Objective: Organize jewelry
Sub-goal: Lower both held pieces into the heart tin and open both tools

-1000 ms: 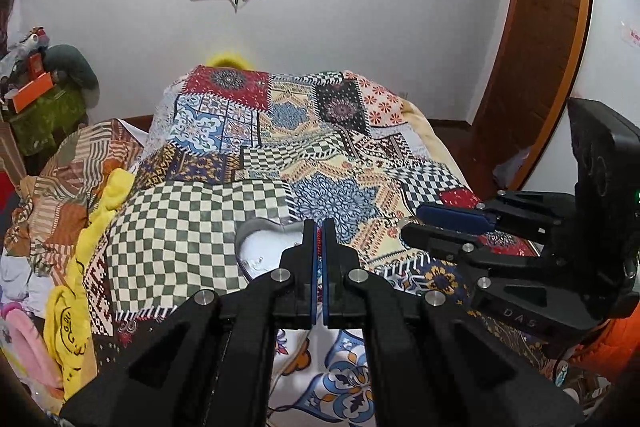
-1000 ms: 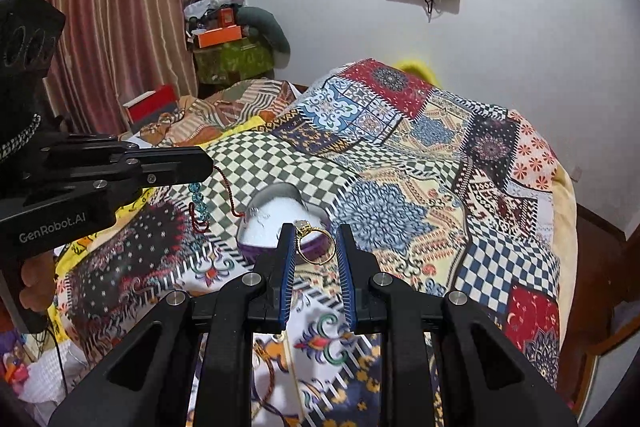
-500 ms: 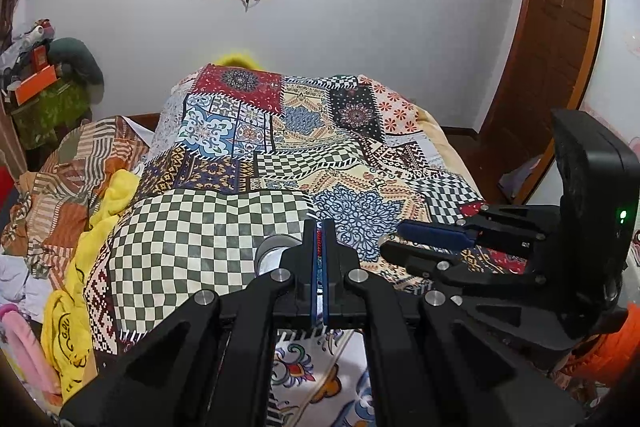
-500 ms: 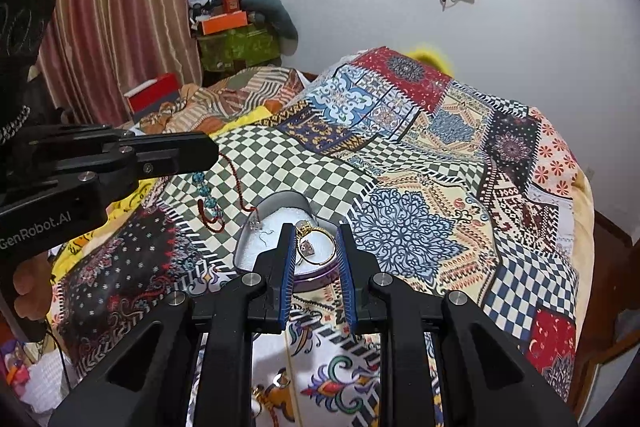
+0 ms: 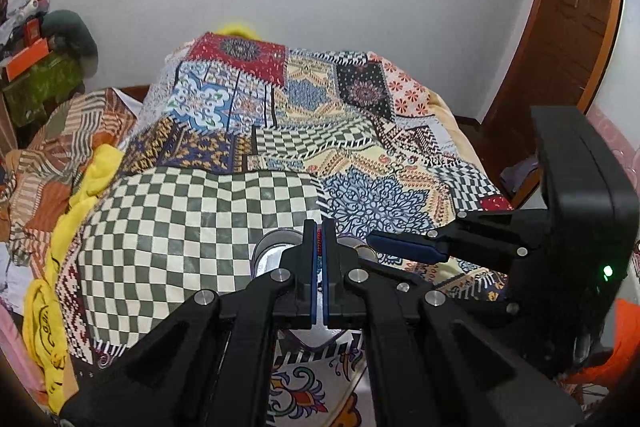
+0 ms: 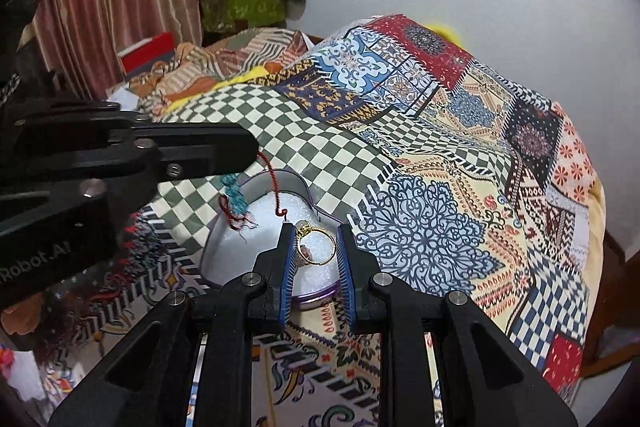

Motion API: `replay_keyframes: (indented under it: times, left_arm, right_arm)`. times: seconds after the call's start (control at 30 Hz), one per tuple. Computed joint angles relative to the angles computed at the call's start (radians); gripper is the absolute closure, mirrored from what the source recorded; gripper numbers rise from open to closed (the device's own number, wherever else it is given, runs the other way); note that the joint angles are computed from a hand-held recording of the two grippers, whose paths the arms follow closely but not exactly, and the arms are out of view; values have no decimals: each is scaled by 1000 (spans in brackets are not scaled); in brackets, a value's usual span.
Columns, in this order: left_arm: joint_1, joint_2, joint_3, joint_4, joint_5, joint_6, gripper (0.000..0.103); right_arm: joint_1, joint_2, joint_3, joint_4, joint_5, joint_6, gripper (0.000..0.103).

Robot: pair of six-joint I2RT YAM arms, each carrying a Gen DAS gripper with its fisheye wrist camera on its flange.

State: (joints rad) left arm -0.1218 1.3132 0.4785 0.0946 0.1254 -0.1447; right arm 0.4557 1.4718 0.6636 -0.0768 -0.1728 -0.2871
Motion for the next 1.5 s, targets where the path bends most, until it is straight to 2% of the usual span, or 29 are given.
replay_keyframes:
  times: [0.23, 0.57, 0.93, 1.13, 1.23, 1.3, 1.37, 1.5]
  left_arm:
    - [11, 99, 23, 30, 4, 14, 103]
    - [38, 175, 56, 15, 41, 20, 103]
    - [48, 113, 30, -24, 39, 41, 101]
    - [50, 46, 6, -58, 4, 53, 93]
    - [49, 10, -7, -80, -14, 54, 85]
    - [45, -15, -15, -91, -31, 54, 77]
    - [43, -48, -25, -109, -47, 54, 72]
    - [44, -119, -43, -154, -51, 51, 69]
  right_arm:
    - [13, 59, 21, 28, 16, -20, 85]
    - [-3, 137, 72, 20, -30, -8, 85]
    - [5, 163, 87, 13, -36, -12, 85]
    - [-3, 179, 110, -29, -68, 5, 85]
    - [0, 178, 113, -43, -65, 5, 85]
    - [4, 169, 109, -51, -55, 7, 83]
    - [7, 155, 102, -56, -47, 7, 77]
    - [10, 95, 70, -56, -26, 12, 68]
